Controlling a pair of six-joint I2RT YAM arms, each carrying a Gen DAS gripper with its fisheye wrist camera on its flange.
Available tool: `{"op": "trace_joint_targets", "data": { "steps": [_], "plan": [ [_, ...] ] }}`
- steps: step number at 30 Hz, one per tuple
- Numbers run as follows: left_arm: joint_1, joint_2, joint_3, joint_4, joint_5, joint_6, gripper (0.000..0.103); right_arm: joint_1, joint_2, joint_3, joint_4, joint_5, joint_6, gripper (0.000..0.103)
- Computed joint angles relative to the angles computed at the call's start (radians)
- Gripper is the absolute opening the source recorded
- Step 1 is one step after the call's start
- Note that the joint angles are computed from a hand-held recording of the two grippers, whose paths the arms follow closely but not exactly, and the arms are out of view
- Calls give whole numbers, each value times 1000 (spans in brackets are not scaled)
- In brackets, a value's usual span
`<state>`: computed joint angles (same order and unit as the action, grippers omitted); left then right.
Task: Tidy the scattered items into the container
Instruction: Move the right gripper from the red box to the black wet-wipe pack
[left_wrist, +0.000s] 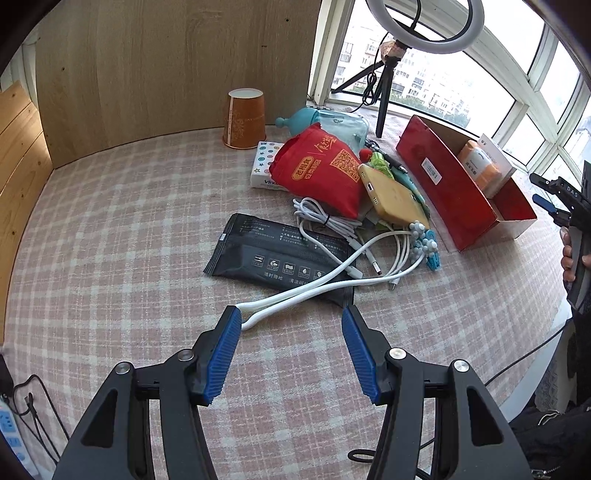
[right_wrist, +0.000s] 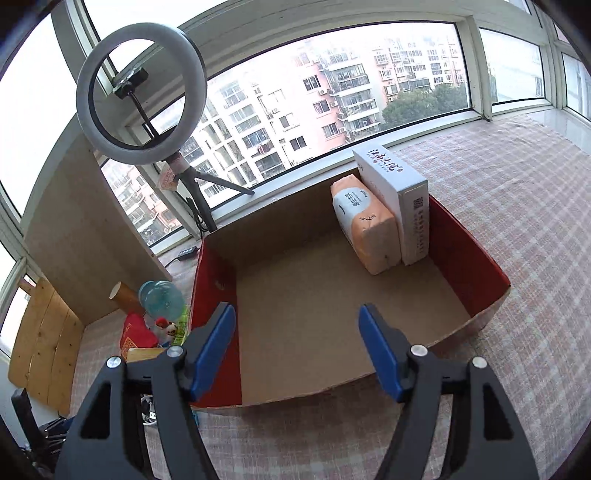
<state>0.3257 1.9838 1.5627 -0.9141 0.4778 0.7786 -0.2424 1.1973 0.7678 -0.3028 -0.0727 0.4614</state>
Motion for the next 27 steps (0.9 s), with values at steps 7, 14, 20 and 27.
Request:
{"op": "trace_joint_targets", "data": {
  "steps": [7,14,20,27],
  "plan": [
    [46,60,55,-1,3,19,54,187,-22,14,-71,16,38,68],
    [48,199,203,-29,-4,-23,54,468,124,93,-78,60,59,65],
    [12,348,373,-121,20,-40,54,626,413,310,-72,44,8,48],
    [-28,398,433,-182,39,-4,54,676,734,659,-179,4,-150,48]
  ]
}}
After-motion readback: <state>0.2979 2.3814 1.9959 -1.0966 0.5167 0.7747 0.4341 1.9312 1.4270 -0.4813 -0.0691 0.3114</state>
